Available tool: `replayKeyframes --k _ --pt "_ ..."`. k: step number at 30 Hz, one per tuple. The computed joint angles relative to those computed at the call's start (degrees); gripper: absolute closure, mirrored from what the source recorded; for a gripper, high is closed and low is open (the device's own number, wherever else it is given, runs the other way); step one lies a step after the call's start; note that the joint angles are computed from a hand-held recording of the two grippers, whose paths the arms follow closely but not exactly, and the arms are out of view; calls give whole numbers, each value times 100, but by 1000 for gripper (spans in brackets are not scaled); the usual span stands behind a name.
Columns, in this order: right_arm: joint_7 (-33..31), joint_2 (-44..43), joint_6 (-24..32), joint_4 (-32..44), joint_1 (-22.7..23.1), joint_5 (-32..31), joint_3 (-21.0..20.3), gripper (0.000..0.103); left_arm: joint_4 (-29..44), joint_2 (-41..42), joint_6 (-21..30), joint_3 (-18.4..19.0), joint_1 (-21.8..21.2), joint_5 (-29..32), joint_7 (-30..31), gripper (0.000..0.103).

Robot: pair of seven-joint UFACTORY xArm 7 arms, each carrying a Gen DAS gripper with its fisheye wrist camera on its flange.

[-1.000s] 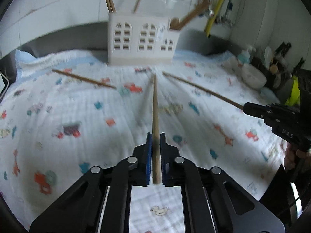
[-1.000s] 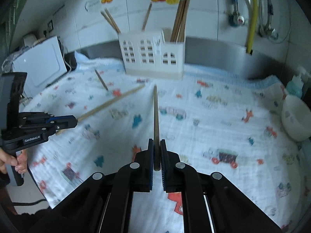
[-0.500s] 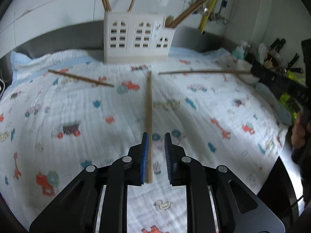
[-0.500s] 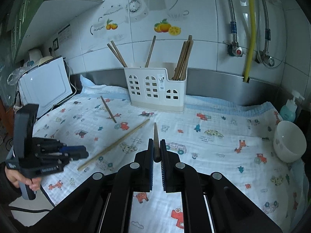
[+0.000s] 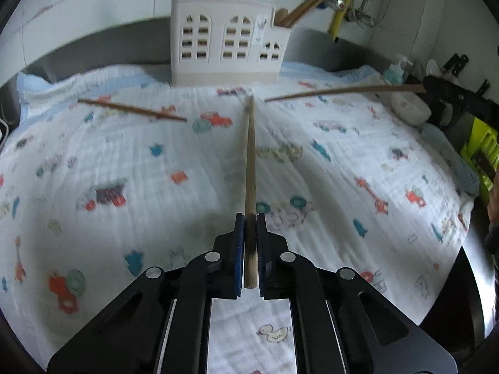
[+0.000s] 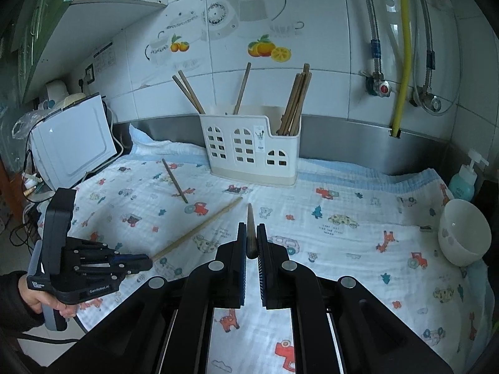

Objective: Organize utensils

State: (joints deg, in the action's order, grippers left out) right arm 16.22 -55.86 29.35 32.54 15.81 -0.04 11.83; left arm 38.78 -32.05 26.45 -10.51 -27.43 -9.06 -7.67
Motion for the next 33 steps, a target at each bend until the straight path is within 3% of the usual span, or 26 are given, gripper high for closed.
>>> replayKeyframes --k 7,20,30,33 --pt "-30 185 -146 241 -20 3 -33 96 211 -31 -561 109 48 -22 75 98" --pt "-154 849 -508 960 -165 -89 -24 97 709 635 -1559 199 65 23 166 98" --pt "-326 1381 -590 1522 -255 -154 -101 97 1332 1231 -1685 589 -321 -422 664 98" --pt "-413 1569 -601 1846 -345 -243 -72 97 1712 1346 -1553 527 -190 -377 809 98"
